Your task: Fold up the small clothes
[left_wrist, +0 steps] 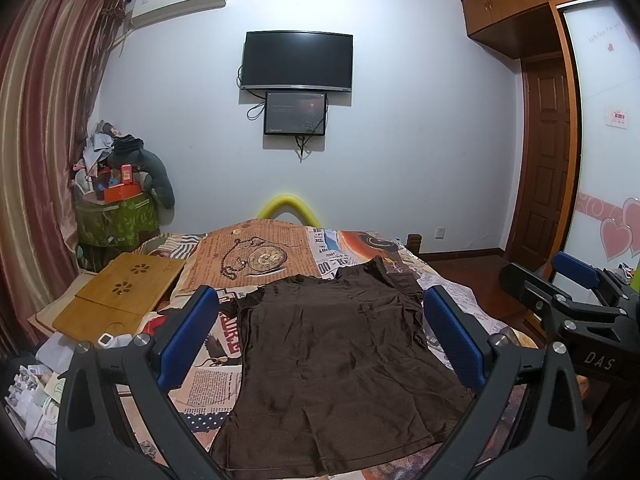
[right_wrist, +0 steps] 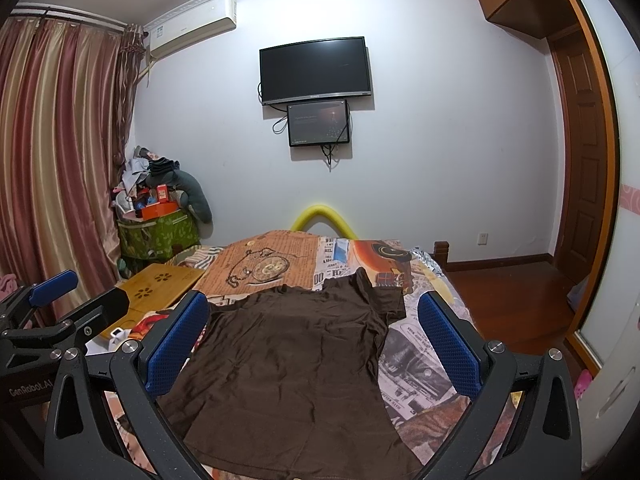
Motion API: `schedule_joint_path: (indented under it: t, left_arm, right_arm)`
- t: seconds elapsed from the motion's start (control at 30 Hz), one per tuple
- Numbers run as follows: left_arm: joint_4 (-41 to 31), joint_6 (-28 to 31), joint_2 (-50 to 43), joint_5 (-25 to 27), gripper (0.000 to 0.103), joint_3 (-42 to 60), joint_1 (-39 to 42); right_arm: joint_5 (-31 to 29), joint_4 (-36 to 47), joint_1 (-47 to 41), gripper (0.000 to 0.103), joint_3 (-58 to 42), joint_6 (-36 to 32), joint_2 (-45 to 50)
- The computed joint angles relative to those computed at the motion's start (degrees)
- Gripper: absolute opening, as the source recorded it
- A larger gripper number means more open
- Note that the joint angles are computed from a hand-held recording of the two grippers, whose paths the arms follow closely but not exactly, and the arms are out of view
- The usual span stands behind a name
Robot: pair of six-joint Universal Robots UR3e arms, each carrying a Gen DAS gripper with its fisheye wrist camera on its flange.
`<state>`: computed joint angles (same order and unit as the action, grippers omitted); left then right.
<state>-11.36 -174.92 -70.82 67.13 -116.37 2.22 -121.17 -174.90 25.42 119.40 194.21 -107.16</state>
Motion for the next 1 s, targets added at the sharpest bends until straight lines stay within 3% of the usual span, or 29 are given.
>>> schedule_joint_path:
  t: [0.5,0.7,0.9,1.0]
  left_arm:
    - [-2.1,1.5,-2.7,-0.4,0.103,2.5,-0.2]
    - [-8.5,4.0,-11.6,1.0,0.103,12.7,-2.1]
    - [-11.9,5.1,-23.0,6.2,0.103,24.2,-5.2]
    - [-16.4,5.3,-29.6,7.4,0.099,32.7,-6.0]
  right_arm:
    - [-0.3,-0.7,-1.2,0.103,0.4,-0.8,0.9]
    - [6.6,3.2,-9.5,0.103,0.8,-1.4,1.0]
    - [19.1,10.6,-21.6,0.103,1.1,-1.4,-0.8]
    - [21.1,12.4,-25.4,0.103,0.6,-3.3,-0.2]
